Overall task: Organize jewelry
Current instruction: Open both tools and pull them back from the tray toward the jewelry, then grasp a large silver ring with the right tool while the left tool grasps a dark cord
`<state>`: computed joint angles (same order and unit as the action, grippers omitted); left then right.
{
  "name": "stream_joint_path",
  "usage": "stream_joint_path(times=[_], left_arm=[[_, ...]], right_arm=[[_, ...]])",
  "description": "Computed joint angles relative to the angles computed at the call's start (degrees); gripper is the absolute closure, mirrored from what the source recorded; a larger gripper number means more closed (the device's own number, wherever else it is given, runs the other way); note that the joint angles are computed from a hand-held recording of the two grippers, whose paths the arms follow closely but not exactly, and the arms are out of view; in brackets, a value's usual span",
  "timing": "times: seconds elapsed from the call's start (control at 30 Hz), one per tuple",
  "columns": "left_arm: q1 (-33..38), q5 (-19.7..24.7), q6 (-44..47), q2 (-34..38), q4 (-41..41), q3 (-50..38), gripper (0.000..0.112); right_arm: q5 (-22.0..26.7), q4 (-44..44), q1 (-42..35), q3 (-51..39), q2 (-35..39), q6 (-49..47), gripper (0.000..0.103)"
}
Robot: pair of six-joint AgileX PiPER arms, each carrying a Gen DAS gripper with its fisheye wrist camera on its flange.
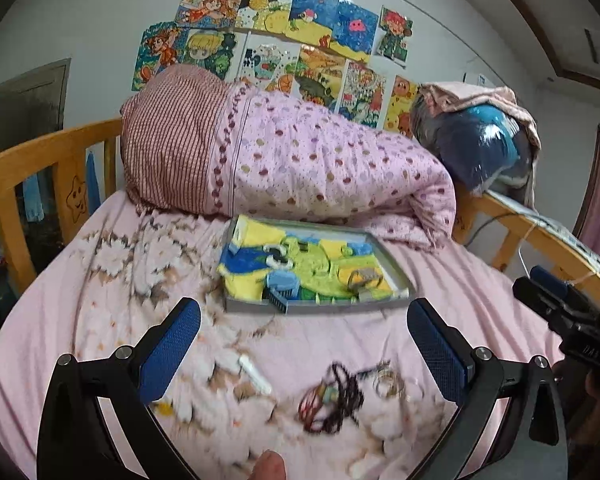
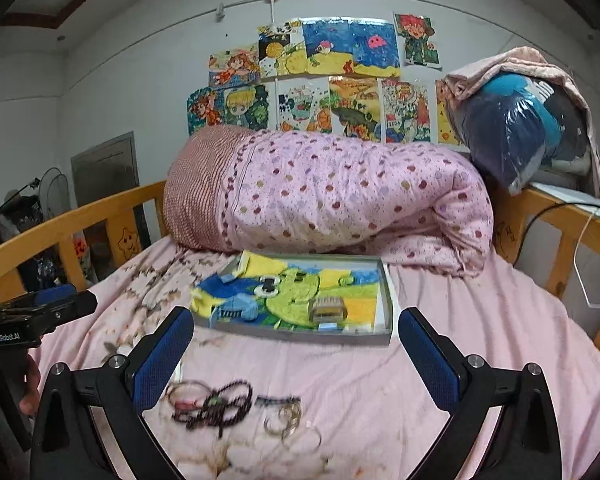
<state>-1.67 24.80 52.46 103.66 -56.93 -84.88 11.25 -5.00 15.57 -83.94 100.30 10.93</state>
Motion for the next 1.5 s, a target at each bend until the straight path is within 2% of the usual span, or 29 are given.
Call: stream_joint_path(times=[0.07,0.17,0.37,0.6,0.77,1.03,1.17,1.37,1.5], left_arm=[[0.42,0.37,2.77,-1.46,-1.85,3.25,0.011],[0.75,0.85,6.01,-2.61,-3.75,6.71,0.011],[0.72,0.92,6.95,-3.06,-2.79,10.78,0.011],[-1.16,-0.22,5.26,-2.26,3.92,12.88,0.011],[-1.76,1.36,3.01,-0.09,8.19,12.19,0.011],[-2.09,5.65,-3.00,4.76,14.01,6.94,0.011],[-2.15,6.84,-4.62,7.23,15.14,3.82,0.011],[-1.48,9.68,-8.53,11.68,16.06,-2.73,0.011],[-1.12,11.93,-11.61,15.18,17.39,-8.02,0.012]], right_arm=[[-0.27,-1.08,0.46,2.60,-1.26,0.57,0.000],[2.44,-2.09,1.42,4.40,-2.04,1.49,0.000],[6.43,5.40,1.17,5.13,-1.43,-4.35,0.000],[13.82,8.95,0.39,3.13,0.98,-7.56,0.000],[19.16,12.27,-2.23,0.07,3.68,-10.66,0.000],[26.66,21.90,-5.79,-7.64,10.93,-23.72,0.000],[27.86,23.34,-5.72,-11.76,15.16,-28.37,0.000],[30.17,33.92,-7.51,-16.19,20.62,-38.12,0.000],[30.99,36.79,-7.88,-19.12,23.47,-40.48,0.001]])
